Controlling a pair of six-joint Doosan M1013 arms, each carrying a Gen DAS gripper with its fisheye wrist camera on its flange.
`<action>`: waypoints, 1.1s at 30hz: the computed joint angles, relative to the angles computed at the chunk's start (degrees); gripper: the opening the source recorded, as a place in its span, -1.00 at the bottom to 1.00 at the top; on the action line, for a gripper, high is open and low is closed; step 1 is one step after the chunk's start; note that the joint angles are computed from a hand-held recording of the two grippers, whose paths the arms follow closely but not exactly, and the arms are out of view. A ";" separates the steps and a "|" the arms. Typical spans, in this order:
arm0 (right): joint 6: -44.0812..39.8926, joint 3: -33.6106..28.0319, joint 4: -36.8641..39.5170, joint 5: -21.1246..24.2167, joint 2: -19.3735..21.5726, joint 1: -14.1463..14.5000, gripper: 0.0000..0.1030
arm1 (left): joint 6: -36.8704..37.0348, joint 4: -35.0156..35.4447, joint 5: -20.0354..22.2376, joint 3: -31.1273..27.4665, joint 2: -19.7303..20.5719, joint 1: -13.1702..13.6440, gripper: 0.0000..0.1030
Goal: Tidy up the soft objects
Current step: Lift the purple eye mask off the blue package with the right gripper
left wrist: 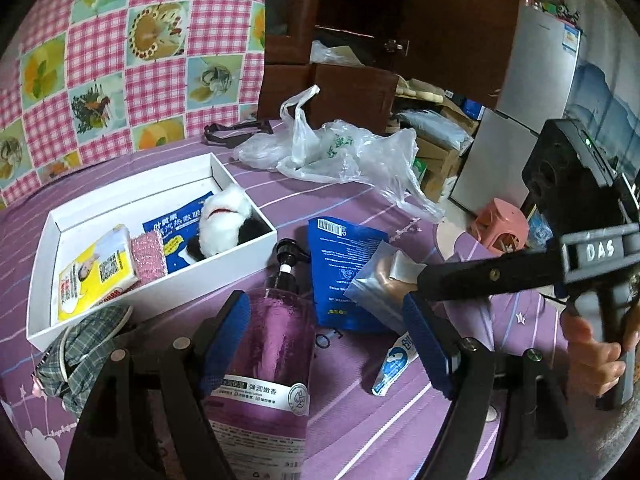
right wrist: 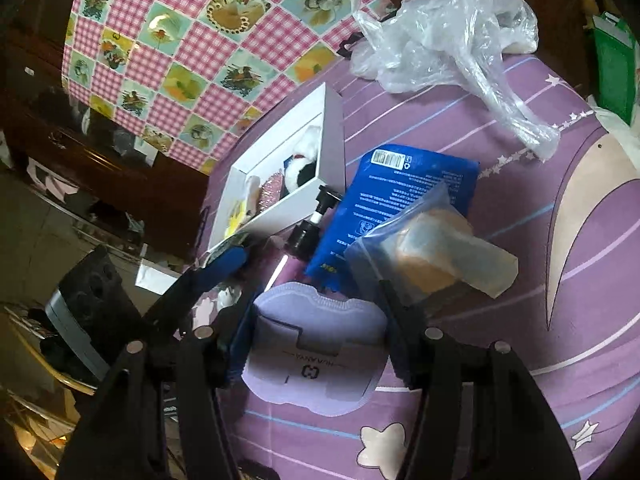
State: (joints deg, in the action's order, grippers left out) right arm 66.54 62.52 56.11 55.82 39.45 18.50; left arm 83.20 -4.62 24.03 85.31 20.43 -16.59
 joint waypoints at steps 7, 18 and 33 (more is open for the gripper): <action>-8.14 3.16 8.98 -2.94 -1.70 -0.56 0.14 | 3.81 -3.87 -0.27 0.18 -0.28 -0.02 0.53; -8.39 5.07 10.71 -7.26 -2.99 -1.17 0.17 | 6.26 -6.05 1.66 -0.49 0.21 -0.11 0.53; 0.75 5.72 -4.65 -13.26 -4.04 -0.16 0.17 | 14.59 -7.72 11.05 -3.68 2.44 -1.89 0.25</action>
State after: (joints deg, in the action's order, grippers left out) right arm 67.30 68.24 51.46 42.56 35.41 18.34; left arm 97.78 -12.34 35.07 81.63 22.87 -18.47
